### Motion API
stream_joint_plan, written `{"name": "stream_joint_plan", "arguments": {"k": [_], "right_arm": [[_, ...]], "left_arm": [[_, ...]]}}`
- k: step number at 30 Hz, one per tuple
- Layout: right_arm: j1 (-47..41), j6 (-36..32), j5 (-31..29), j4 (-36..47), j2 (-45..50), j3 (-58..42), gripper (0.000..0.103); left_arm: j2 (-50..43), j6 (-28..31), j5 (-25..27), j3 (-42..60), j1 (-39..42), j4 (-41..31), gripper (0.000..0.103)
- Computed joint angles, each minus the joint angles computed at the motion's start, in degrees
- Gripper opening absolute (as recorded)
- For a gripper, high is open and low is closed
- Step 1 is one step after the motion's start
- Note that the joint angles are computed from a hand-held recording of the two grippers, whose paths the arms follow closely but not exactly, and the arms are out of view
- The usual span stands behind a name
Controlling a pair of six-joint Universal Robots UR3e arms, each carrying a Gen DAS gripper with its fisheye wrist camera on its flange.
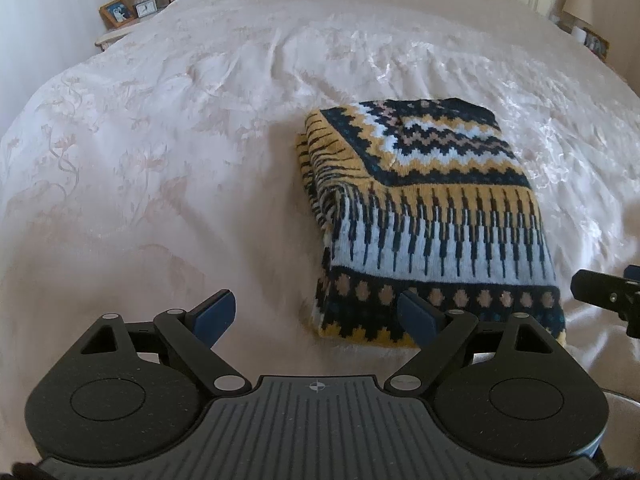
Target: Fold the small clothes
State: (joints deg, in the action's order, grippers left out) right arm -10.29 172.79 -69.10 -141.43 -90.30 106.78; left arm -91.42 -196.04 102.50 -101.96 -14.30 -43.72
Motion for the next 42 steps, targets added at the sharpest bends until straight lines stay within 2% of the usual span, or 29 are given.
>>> {"name": "stream_joint_plan", "arguments": {"k": [42], "right_arm": [[1.21,0.91,-1.16,1.48,1.87,-1.4,0.102]], "left_arm": [[0.21,0.15,-0.7,-0.48,0.19,-0.21,0.088]]}}
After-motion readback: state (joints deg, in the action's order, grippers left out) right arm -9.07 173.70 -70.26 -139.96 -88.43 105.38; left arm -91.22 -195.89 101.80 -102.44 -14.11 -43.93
